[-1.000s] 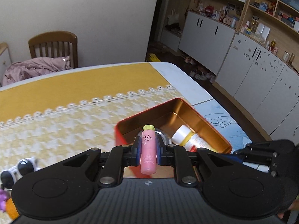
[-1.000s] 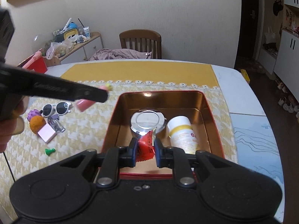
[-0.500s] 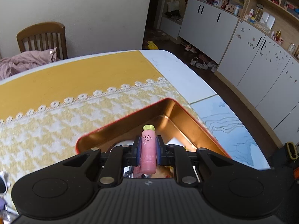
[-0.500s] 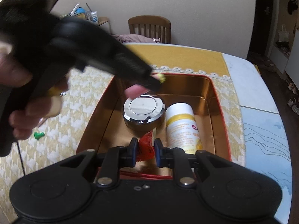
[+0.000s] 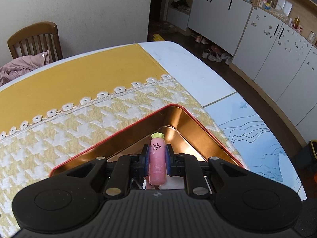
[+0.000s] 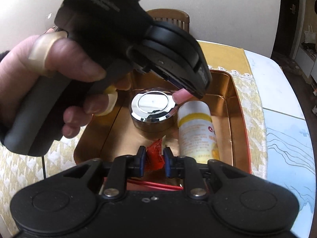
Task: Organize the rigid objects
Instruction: 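Open the right tool to drop the packet while the left tool releases the pink tube in the box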
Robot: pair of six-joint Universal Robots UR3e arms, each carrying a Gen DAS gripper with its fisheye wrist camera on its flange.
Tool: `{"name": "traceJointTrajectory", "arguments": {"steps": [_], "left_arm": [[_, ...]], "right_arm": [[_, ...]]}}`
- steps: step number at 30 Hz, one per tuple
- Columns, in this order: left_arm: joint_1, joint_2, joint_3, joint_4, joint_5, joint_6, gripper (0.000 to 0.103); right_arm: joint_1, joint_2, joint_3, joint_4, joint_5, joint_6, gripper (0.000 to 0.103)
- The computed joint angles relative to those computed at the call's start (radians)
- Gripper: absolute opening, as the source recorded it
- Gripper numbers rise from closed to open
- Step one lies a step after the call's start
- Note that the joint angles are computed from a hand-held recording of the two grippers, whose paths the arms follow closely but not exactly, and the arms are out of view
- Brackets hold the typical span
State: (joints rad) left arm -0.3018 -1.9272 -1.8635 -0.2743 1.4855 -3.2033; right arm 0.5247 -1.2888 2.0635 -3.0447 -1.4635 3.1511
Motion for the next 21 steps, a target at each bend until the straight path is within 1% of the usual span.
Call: {"name": "traceJointTrajectory", "arguments": {"steps": [8,13,15,19,21], "left_arm": [[0.001,-0.034,0.033,-0.035,-0.005,-0.029,0.015],[0.026,-0.027,0.031,-0.061,-0.046,-0.047,0.015],[0.031,-0.021,0.030,-0.073,-0.051,-0.051,0.016],[0.036,0.009,0.000,-0.063,-0.066,-0.050,0.017],[0.029,0.026,-0.012,-0.055,-0.050,-0.053,0.023]], "right_arm": [[-0.009,-0.010,0.003,0.019,-0.008,0.019,0.024],[-0.016,-0.031,0.001,0.051,-0.011,0.027,0.030],[-0.024,-0.045,0.019,0.049,-0.005,0.025,0.034],[-0.032,-0.049,0.039,0.022,-0.002,0.033,0.049],[-0.028,-0.070,0.063,0.007,-0.005,0.045,0.052]]}}
